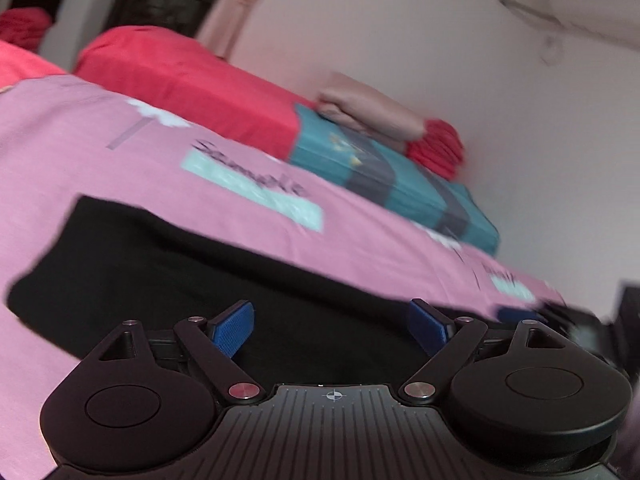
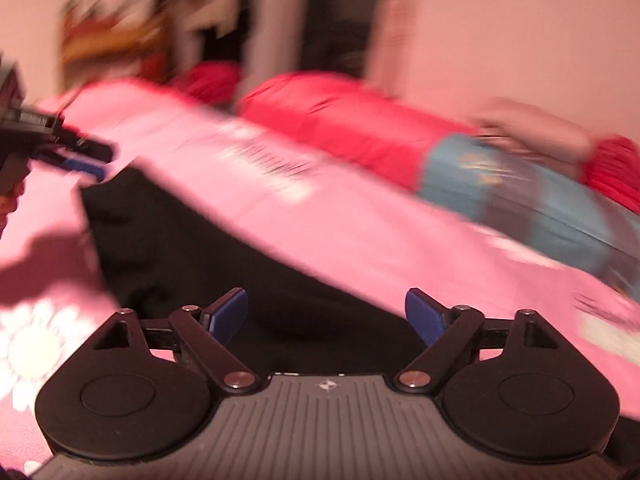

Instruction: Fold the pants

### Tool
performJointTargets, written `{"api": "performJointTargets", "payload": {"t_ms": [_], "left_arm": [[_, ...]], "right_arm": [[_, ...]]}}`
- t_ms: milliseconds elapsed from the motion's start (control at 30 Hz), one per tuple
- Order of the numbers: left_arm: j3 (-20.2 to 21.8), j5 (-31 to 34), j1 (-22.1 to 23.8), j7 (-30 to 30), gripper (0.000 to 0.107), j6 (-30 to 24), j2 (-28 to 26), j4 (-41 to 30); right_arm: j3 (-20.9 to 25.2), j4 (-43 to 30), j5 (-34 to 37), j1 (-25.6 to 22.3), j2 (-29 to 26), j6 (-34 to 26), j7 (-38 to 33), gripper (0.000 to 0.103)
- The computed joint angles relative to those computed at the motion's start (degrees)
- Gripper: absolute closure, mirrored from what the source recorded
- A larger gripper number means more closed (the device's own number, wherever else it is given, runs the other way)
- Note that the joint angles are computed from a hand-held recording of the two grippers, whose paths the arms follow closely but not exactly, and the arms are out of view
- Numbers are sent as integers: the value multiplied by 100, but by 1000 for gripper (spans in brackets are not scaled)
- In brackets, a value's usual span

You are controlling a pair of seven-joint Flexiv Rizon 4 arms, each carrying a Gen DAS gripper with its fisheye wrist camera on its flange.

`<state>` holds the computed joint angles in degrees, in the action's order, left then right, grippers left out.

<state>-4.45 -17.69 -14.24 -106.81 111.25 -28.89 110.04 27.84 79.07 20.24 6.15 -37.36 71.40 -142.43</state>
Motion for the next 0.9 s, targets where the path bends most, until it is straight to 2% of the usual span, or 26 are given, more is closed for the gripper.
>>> {"api": "performJointTargets", "payload": {"t_ms": [33, 100, 133, 167, 233, 267, 367, 467, 500, 567, 633, 667, 733, 767, 833, 900], "left_arm": [[-276, 233, 233, -62, 4, 158, -79, 41], [-765, 660, 704, -238, 4, 261, -250, 52], [-982, 845, 939, -314, 4, 182, -305, 38], [-1119, 991, 1099, -336, 4, 85, -337, 7], [-996, 1088, 1051, -288, 4, 137, -382, -36], [-978, 1148, 1066, -285, 4, 188, -346, 24], [-1225, 1422, 1313, -305, 4, 116, -357, 25], [-798, 1258, 892, -80, 4, -71, -316, -71], [-661, 1176, 751, -8, 4, -112, -304, -87], [-582, 1073, 661, 91, 4, -192, -311, -112], [-803, 1097, 855, 117, 4, -254, -331, -110], [-902, 1105, 947, 114, 4, -279, -347, -107], [-1003, 1084, 1036, 95, 4, -308, -349, -88], [-1069, 1086, 1101, 77, 4, -315, -357, -77], [-1194, 1082, 1225, 29, 4, -352, -375, -64], [-1281, 1069, 1302, -31, 4, -366, -383, -46]], "right_arm": [[-168, -47, -217, 236, -74, -135, 111, 24], [-719, -85, -742, 801, -235, -151, 544, 43], [-1028, -37, -1013, 1069, -310, 36, 835, 55], [-1168, -73, -1232, 1176, -410, 101, 1087, 61], [-972, -355, -1172, 1003, -532, -186, 1300, 86], [-907, -502, -1175, 935, -580, -273, 1439, 90], [-676, -960, -1060, 804, -801, -165, 1684, 90], [-1113, -1352, -1389, 1146, -1156, -345, 2321, 86], [-1261, -1294, -1520, 1263, -1222, -197, 2460, 80], [-1344, -956, -1673, 1341, -1194, 412, 2539, 73], [-1103, -645, -1682, 1126, -976, 468, 2548, 40], [-965, -423, -1620, 967, -830, 599, 2572, 35], [-857, 88, -1576, 696, -506, 957, 2620, 32], [-960, 375, -1598, 638, -329, 1166, 2724, 31], [-1467, 902, -1675, 723, -11, 1554, 3139, 30], [-2039, 1405, -1701, 834, 323, 1672, 3670, 30]]}}
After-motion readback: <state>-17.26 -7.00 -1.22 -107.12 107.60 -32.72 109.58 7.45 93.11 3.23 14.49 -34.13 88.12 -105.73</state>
